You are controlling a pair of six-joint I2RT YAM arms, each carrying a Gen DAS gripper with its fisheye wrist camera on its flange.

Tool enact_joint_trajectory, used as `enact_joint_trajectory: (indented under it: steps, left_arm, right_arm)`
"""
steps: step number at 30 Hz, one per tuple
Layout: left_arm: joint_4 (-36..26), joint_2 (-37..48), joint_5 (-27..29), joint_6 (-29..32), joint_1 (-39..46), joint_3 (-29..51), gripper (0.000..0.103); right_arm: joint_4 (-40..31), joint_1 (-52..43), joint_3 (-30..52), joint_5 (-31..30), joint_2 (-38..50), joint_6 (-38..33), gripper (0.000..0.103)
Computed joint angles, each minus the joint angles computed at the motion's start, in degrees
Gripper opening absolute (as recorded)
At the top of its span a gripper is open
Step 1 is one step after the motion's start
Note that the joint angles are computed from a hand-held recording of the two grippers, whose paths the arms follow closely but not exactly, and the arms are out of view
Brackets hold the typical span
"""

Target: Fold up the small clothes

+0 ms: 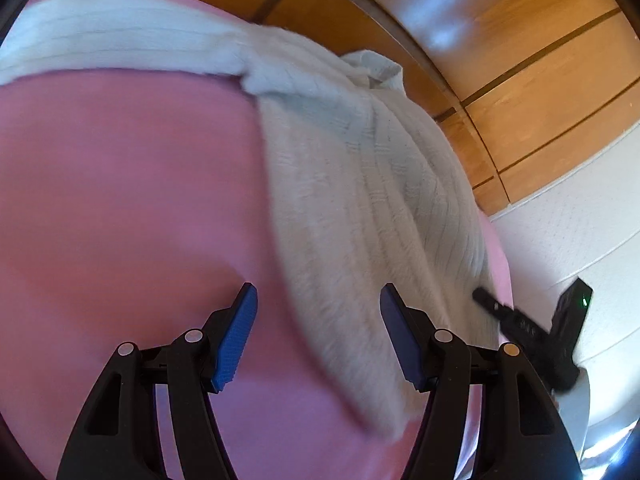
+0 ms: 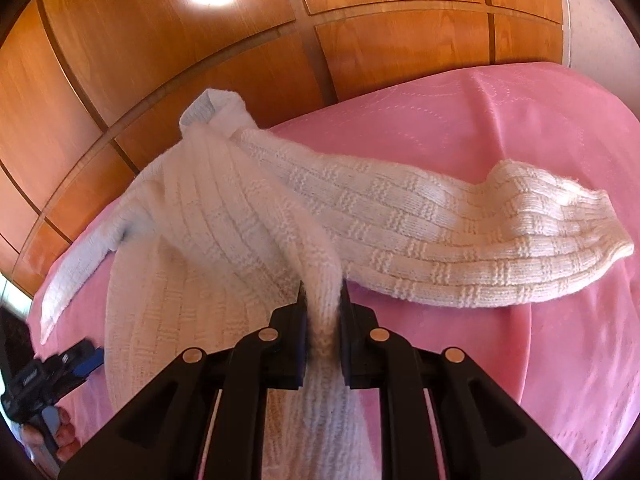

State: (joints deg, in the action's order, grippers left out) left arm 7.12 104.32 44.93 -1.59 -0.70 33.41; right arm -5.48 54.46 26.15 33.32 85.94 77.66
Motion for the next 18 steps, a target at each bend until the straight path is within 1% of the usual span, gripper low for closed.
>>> enact_joint_trajectory:
  steps: [1,2,3,4,5,6,7,8,9,11,13,15,16,18]
  left_arm:
    - [-0.1,-0.3,0.8,-0.2,-1.0,-0.1,0.039]
    - [-1.9,0.5,1.0,1.4,-1.0,0.8,0.009]
    - [-1.8,0.0,-0.2,1.0,-1.9,0.9,0.009]
    - [-0.6,-2.2,-0.3,1.1,-1.1,-0.8,0.009]
    - [-1.8,-4.6,0.4,2.7,0.2,-1.8,0.008]
    - [-3.8,-6.1,1.0,4.5,1.8,-1.8,0.008]
    - [-7.4,-8.7,2.4,7.8,4.8,-2.0,0.007]
    - [-12.5,-11.2,4.2,12.1,8.2,-1.7,0.007]
    - [-19.0,-13.8,5.8,17.9,12.3,-1.1,0.007]
    - [-30.4,-16.3,7.7,29.0,19.6,1.4,0.007]
    - [-45.5,-16.8,8.7,44.9,30.1,5.9,0.006]
    - [-56.8,-15.3,8.3,57.5,39.3,10.4,0.006]
    - [-63.2,-13.7,7.0,65.5,45.7,13.3,0.006]
    - [-67.1,-11.7,5.2,71.9,52.2,15.9,0.006]
  right_arm:
    - [-0.3,-0.1,-0.2,-0.2,-0.6,-0.6,0.012]
    - [-0.9,0.1,-0.3,-0.2,-1.4,-1.0,0.012]
    - [-1.6,0.5,-0.4,0.0,-2.0,-1.0,0.011]
    - [-3.2,1.0,0.0,0.4,-3.0,-1.1,0.011]
    - [-4.8,2.0,0.5,1.1,-4.1,-1.1,0.011]
    - [-6.3,3.0,1.1,1.7,-5.0,-1.2,0.011]
    - [-8.3,4.8,2.2,2.6,-6.2,-1.2,0.011]
    - [-9.8,6.5,3.2,3.3,-6.8,-1.1,0.011]
    - [-11.3,8.6,4.4,4.2,-7.3,-1.0,0.011]
    - [-14.8,13.8,8.1,6.2,-6.8,-0.3,0.011]
    - [-16.6,19.3,12.3,7.3,-4.5,0.5,0.011]
    - [-16.7,23.6,16.4,7.6,-1.1,0.6,0.011]
    - [-16.1,26.0,19.1,7.2,1.8,0.4,0.011]
    - [-13.7,29.6,23.6,6.1,7.1,-0.7,0.011]
